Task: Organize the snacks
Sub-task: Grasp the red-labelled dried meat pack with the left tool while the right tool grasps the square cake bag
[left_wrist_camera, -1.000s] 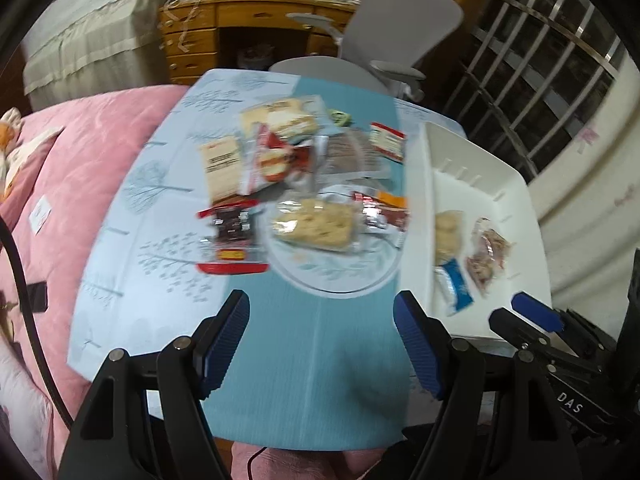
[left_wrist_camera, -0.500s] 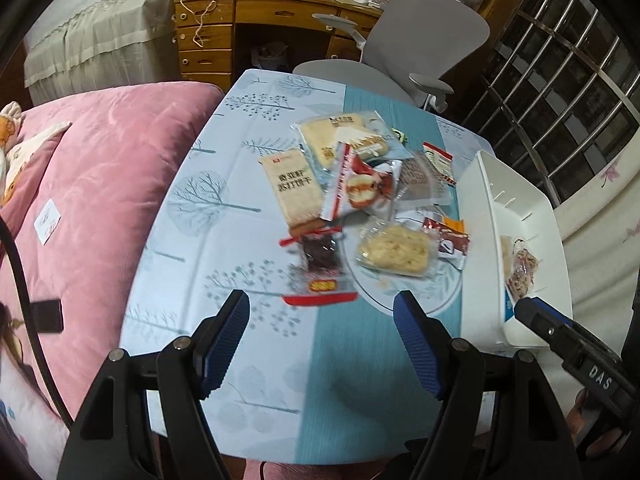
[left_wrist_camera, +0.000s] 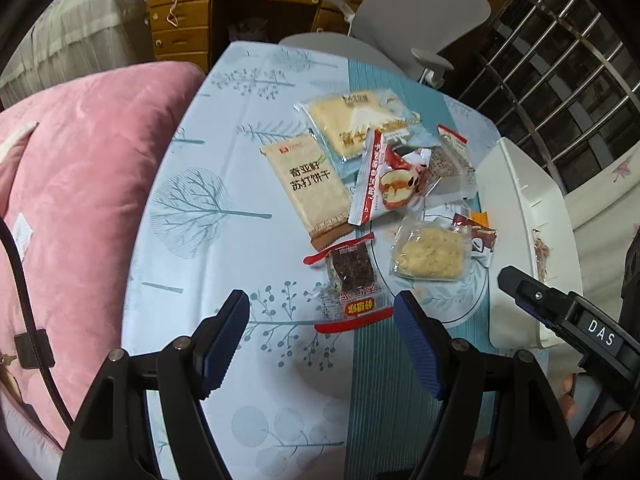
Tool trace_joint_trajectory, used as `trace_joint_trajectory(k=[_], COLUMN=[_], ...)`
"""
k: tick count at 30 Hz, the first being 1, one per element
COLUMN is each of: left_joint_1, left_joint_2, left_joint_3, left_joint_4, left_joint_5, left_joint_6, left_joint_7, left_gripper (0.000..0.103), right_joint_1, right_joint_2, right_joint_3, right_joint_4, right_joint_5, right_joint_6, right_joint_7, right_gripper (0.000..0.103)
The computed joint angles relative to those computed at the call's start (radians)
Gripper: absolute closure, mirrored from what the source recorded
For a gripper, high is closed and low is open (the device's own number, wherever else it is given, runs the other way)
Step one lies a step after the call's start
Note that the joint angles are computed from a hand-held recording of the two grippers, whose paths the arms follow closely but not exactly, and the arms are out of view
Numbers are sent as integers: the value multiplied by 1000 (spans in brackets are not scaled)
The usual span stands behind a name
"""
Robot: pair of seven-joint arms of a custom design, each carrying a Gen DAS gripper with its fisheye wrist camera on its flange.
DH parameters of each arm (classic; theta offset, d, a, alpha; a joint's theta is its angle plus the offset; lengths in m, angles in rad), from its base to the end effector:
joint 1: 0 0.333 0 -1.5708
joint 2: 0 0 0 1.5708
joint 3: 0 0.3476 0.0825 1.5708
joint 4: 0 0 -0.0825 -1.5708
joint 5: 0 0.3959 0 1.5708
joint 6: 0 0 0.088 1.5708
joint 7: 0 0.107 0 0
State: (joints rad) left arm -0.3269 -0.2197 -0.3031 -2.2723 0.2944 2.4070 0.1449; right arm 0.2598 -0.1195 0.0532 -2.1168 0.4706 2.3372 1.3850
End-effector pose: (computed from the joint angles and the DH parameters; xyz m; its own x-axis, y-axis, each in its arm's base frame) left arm 0.4130 -0.3083 0.5051 0.5133 -0.8221 0.2461 -0.7407 -0.5693 -0.3568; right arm 0.5249 0.1786 0.5292 0.2727 -0.8958 -0.3509 -0.9293 -0.1508 -0.3372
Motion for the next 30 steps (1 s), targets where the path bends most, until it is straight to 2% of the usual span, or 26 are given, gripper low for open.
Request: trace_joint_trajectory(k=[4,7,12,16,20,27,30], left_joint_1=[0,9,23,33,40,48,49], left_joint_2=[51,78,125,174,208,274,307], left_joint_3=[23,35,47,56,57,58,57], left_joint_4=[11,12,35,68,97,161,203], left_joint_5=[-60,-93,-138,-193,-214,-244,-247], left_joint_6=[22,40,37,18,-7,-35,-78], left_joint_7=[43,58,78,102,114,150,144], left_gripper=[30,30,30,30,30,30,30], right_joint_1=[10,17,26,35,40,42,45], right_joint_2=[30,58,106,129,151,180,193], right_joint_3=[17,26,27,29,30,32,34], right_joint_4=[7,12,26,14,7,15,18], right_joint_5=[-47,-109,-167,-212,-211,-171,-172], right_joint_6=[34,53,67,130,170,186,208], right_joint_7=[24,54,63,37,-7,-92,-137], right_gripper=[19,15,15,14,13,9,9])
